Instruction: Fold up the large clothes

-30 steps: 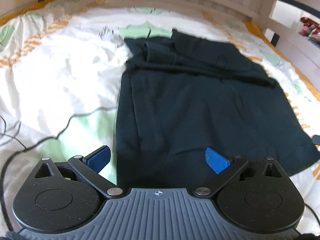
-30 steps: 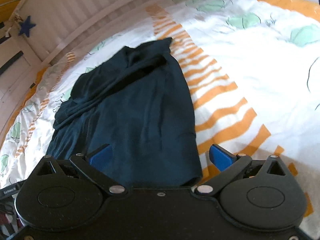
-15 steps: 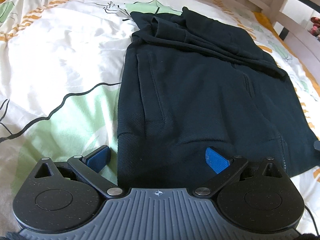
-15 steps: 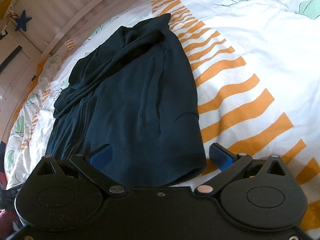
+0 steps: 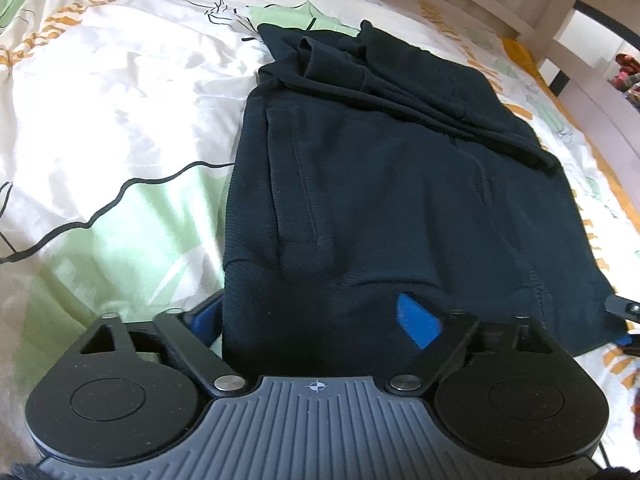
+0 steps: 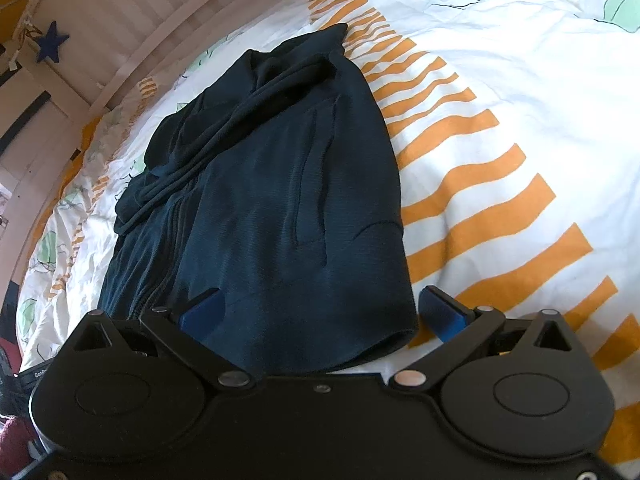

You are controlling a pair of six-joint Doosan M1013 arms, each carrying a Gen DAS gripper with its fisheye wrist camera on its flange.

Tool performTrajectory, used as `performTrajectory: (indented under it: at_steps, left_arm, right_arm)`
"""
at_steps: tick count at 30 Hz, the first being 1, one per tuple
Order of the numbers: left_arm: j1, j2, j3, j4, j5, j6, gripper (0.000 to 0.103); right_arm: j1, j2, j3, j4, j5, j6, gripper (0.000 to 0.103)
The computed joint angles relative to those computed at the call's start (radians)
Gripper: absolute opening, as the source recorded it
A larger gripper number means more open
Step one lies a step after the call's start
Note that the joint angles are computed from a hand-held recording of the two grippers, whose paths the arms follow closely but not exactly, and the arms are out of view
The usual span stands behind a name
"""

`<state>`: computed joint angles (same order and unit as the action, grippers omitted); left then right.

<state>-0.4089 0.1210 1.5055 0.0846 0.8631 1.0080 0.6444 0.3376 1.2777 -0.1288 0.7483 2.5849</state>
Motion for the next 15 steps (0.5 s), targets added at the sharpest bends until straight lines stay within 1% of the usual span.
performTrajectory:
  at_steps: [2, 3, 5, 6, 9, 12, 13, 14, 15]
  left_arm:
    - [-0.002, -0.003, 0.001, 0.005, -0.002, -0.01, 0.073]
    - [-0.003, -0.004, 0.002, 0.007, -0.002, -0.014, 0.071]
    - [-0.003, -0.007, 0.005, 0.015, -0.006, -0.032, 0.055]
    - [-0.001, -0.01, 0.008, 0.016, -0.011, -0.045, 0.053]
    - [0.004, -0.019, 0.021, 0.009, -0.04, -0.074, 0.042]
    - [-0.002, -0.025, 0.029, 0.034, -0.059, -0.098, 0.036]
    - [-0.004, -0.027, 0.031, 0.044, -0.065, -0.107, 0.033]
    - [-0.006, -0.029, 0.034, 0.056, -0.074, -0.119, 0.029]
    - [-0.008, -0.031, 0.036, 0.068, -0.082, -0.134, 0.02]
  right_arm:
    - [0.0, 0.001, -0.001, 0.001, 0.001, -0.003, 0.103]
    - [0.001, 0.001, -0.001, 0.001, 0.001, -0.004, 0.103]
    - [0.001, 0.001, -0.001, 0.003, 0.0, -0.007, 0.103]
    - [0.001, 0.002, -0.002, 0.004, 0.0, -0.009, 0.103]
    - [0.002, 0.005, -0.008, 0.005, 0.008, -0.013, 0.103]
    - [0.005, 0.011, -0.02, -0.005, 0.029, -0.017, 0.102]
    - [0.008, 0.013, -0.026, -0.015, 0.041, -0.014, 0.097]
    - [0.01, 0.013, -0.027, -0.028, 0.046, -0.01, 0.085]
    - [0.013, 0.012, -0.027, -0.043, 0.049, 0.001, 0.077]
